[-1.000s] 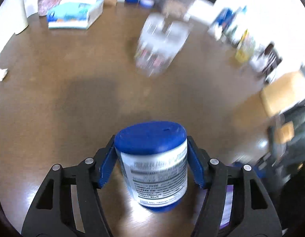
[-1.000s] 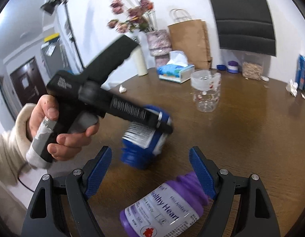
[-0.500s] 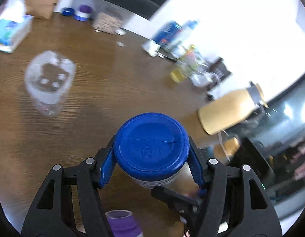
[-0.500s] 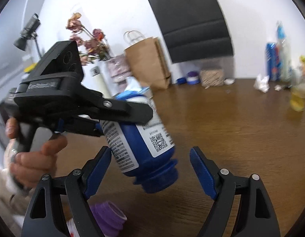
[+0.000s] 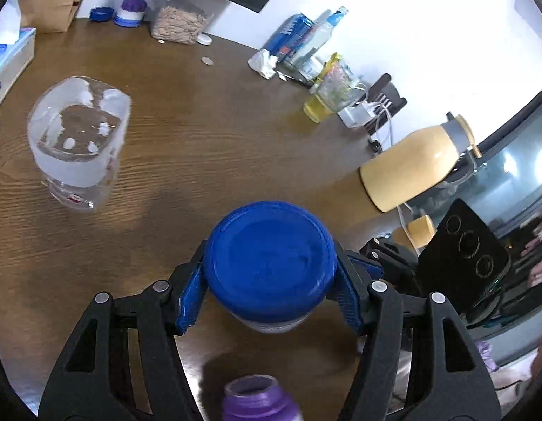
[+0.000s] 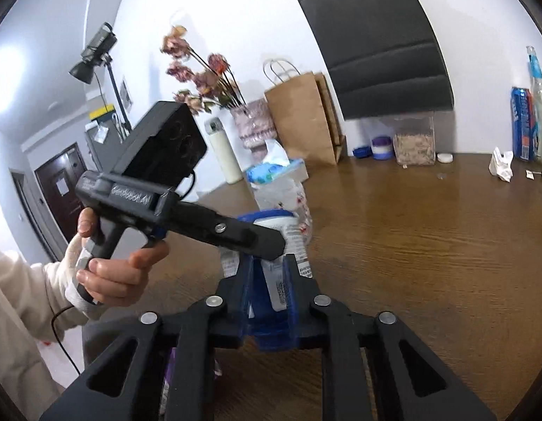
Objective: Flip cup upright
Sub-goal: 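Lift the blue-lidded bottle with the left tool and rotate it lid-up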
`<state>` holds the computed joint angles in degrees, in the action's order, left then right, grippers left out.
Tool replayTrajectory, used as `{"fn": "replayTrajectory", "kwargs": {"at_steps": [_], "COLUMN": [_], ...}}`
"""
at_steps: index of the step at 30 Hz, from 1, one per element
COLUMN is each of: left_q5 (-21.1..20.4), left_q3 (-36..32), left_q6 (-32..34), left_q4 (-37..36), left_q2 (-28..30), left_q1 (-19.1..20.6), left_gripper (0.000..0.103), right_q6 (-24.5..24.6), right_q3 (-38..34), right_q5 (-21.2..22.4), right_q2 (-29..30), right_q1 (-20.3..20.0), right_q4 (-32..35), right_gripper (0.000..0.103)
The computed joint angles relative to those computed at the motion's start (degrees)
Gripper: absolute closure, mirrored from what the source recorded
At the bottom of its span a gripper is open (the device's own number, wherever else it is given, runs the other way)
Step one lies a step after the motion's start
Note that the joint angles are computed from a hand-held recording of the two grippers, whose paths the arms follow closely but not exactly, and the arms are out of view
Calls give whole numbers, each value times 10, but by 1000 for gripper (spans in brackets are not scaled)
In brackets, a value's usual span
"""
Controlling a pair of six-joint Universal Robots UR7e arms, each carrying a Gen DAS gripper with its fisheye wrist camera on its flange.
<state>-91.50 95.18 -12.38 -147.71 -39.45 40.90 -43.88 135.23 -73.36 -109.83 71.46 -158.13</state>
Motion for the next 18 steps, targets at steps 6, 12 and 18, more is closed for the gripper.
{"fn": "replayTrajectory", "kwargs": {"at_steps": [6,12,18], "left_q5": [37,102,173], "left_q3": [33,97,140], "left_q6": [-2,27,31], "left_q4": [-42,-104,-105], "left_q2": [-6,-43,-64], "left_q1": [2,-12,-23], "left_gripper": [43,41,35], "right_q6": [26,24,17], "right_q3": [-6,-1,4], "right_q5": [-98,-146,-160], "right_q2": [36,47,50], "right_q1": [22,44,59], "right_q4": [-25,-44,-47], "right_gripper": [83,83,83]}}
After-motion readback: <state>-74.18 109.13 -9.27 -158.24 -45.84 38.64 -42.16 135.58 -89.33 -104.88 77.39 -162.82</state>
